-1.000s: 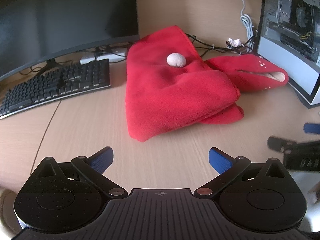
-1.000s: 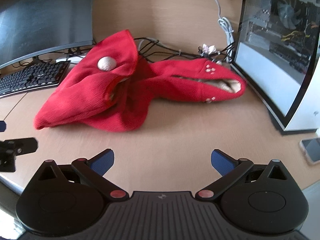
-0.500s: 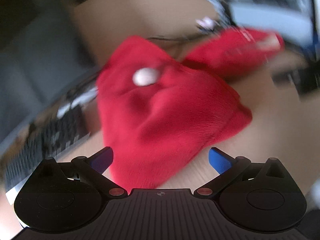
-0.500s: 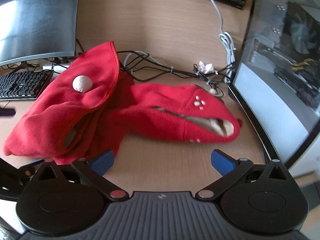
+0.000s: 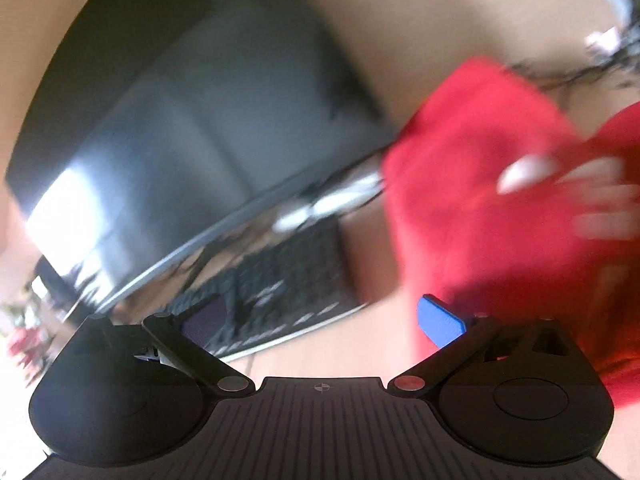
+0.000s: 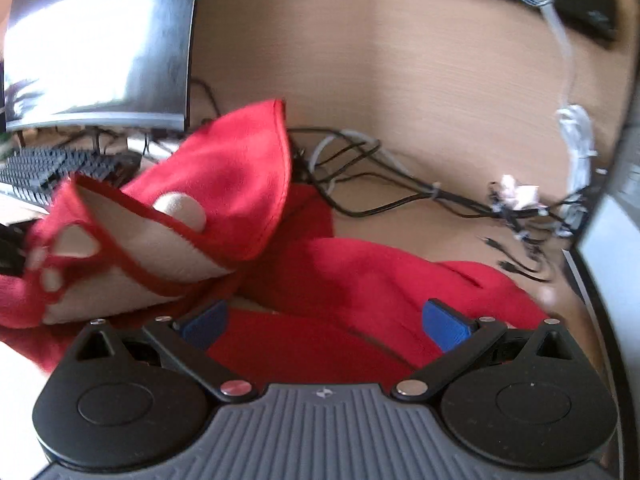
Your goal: Fold clothes
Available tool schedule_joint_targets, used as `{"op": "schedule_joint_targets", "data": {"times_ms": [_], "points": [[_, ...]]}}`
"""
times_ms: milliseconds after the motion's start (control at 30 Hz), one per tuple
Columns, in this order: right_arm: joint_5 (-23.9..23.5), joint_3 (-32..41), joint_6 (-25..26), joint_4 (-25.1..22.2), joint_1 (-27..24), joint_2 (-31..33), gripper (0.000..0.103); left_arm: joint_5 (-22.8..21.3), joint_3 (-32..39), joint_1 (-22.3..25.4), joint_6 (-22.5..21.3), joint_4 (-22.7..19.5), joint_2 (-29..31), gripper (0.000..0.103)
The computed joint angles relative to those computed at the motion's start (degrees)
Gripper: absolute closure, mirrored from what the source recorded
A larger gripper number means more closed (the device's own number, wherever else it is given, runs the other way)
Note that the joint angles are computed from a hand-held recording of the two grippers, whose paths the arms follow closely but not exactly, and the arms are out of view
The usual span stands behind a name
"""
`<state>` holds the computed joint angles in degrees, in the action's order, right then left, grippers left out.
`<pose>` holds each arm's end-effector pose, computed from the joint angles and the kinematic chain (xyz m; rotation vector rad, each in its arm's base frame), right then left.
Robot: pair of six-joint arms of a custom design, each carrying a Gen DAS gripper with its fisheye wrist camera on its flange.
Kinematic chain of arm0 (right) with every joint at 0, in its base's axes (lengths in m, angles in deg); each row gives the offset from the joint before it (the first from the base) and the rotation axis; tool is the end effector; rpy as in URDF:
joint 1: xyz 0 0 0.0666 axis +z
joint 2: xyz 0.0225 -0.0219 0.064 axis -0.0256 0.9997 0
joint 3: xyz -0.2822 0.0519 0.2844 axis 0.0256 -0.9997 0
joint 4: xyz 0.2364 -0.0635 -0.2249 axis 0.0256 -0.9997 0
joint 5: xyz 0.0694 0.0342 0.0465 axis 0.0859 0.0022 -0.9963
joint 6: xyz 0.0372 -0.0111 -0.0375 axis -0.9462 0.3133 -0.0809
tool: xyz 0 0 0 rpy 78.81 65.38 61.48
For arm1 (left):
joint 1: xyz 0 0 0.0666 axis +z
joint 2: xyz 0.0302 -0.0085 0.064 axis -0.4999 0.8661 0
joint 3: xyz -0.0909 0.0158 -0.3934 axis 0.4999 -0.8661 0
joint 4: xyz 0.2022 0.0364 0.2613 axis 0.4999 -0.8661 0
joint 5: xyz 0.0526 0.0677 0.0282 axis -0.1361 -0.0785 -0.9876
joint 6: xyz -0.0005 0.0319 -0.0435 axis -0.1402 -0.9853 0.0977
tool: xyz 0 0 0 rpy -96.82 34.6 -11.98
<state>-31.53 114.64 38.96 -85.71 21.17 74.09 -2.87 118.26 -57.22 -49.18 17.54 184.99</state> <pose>0.5751 0.2472 0.3898 -0.8611 2.1022 0.2913 0.4512 -0.2002 0.3614 -0.0493 2.2066 0.8399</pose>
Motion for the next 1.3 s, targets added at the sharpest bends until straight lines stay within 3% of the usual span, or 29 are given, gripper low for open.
{"op": "schedule_joint_targets", "data": {"times_ms": [100,233,367,500,600,767,900,1033,1133,1300], "points": [[0.88,4.63,0.64,-4.57,0.09,3.71,0.0,2.23,3.03,1.08,6.78,-7.17,0.98,0.0],[-1.87,4.81,1.21,-6.68,-1.43,4.17,0.0,6.49,3.71,0.32,10.6,-9.13,0.65,0.0],[0.04,0.14,1.51,-5.61,-3.3,1.58,0.0,8.63,3.78,-0.29,11.25,-9.66,1.07,0.0],[4.7,-3.6,0.09,-4.61,-4.77,-1.36,0.0,14.98,0.91,-0.59,8.3,-5.42,-1.02,0.0],[3.59,-5.01,-2.35,-4.29,-5.21,-3.21,0.0,21.15,-2.15,-1.2,5.66,-0.61,-2.93,0.0],[2.75,-4.94,0.82,-2.72,-2.82,-3.53,0.0,26.68,-5.5,-2.19,3.96,6.66,-3.53,0.0],[-0.45,-1.82,3.81,-2.02,0.63,-2.74,0.0,34.06,-8.83,-1.28,7.38,10.07,-5.88,0.0],[-4.28,1.71,6.02,-0.15,6.12,-1.24,0.0,40.96,-14.41,0.78,16.82,12.09,-10.66,0.0],[-11.96,6.06,3.82,-2.13,11.33,1.28,0.0,34.3,-19.06,0.02,20.08,9.77,-17.07,0.0],[-21.28,3.21,7.73,0.2,17.13,-0.59,0.0,19.83,-21.19,2.34,31.47,-6.76,-28.01,0.0]]}}
